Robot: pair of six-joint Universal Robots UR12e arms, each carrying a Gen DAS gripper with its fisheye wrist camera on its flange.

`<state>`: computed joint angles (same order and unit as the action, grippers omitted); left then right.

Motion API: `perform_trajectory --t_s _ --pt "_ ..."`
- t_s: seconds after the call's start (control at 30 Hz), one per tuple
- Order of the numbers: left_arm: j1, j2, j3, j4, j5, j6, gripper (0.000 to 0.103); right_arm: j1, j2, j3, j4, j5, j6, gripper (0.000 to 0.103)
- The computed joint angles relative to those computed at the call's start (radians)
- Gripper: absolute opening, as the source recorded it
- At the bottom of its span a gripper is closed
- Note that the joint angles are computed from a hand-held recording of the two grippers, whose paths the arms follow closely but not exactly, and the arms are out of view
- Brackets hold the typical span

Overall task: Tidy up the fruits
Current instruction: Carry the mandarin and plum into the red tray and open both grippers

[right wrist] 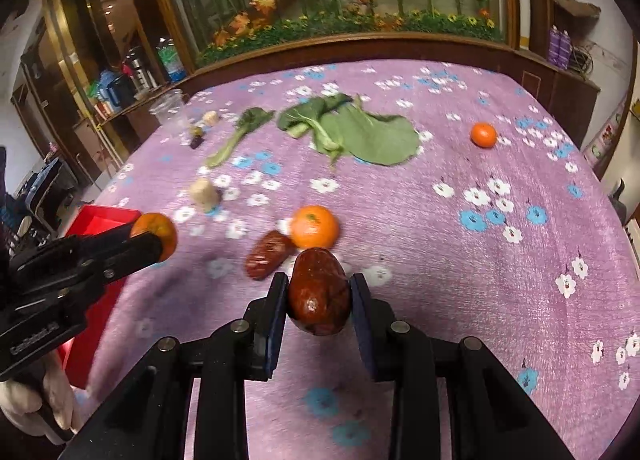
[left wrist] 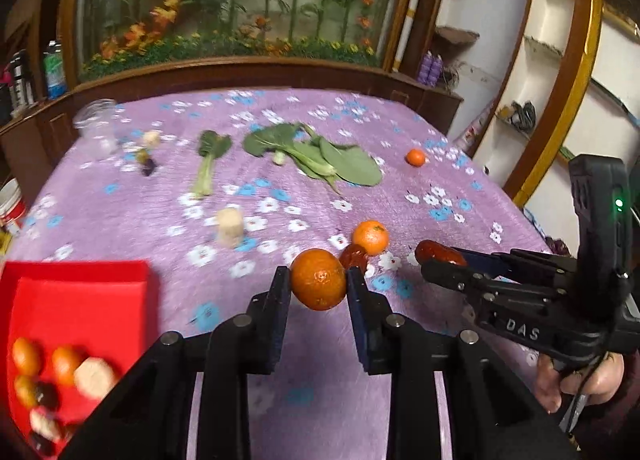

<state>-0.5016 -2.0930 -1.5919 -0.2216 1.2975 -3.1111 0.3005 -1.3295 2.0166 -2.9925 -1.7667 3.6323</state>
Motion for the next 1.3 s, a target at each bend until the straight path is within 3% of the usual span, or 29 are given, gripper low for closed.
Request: perform_trajectory --t_s 0.33,0.67,0.97,1.3 --pt "0.079 0.146 -0.208 0.16 0.165 -0.111 0.028 0.089 0.053 -0.108 -0.009 0.033 -0.083 0.034" --pt "0.156 0.188 -0.311 0.151 0.266 -0.192 0.028 0.151 0.177 -0.277 0.054 0.137 -0.151 0.034" --pt "0.171 0.163 -0.308 0.125 0.232 -0.19 0.028 0.158 0.279 -0.42 0.17 0.158 -0.168 0.034" --pt "0.166 0.152 -0.293 0.122 0.223 -0.187 0.029 0.139 0.331 -0.48 0.219 0.193 -0.154 0.034"
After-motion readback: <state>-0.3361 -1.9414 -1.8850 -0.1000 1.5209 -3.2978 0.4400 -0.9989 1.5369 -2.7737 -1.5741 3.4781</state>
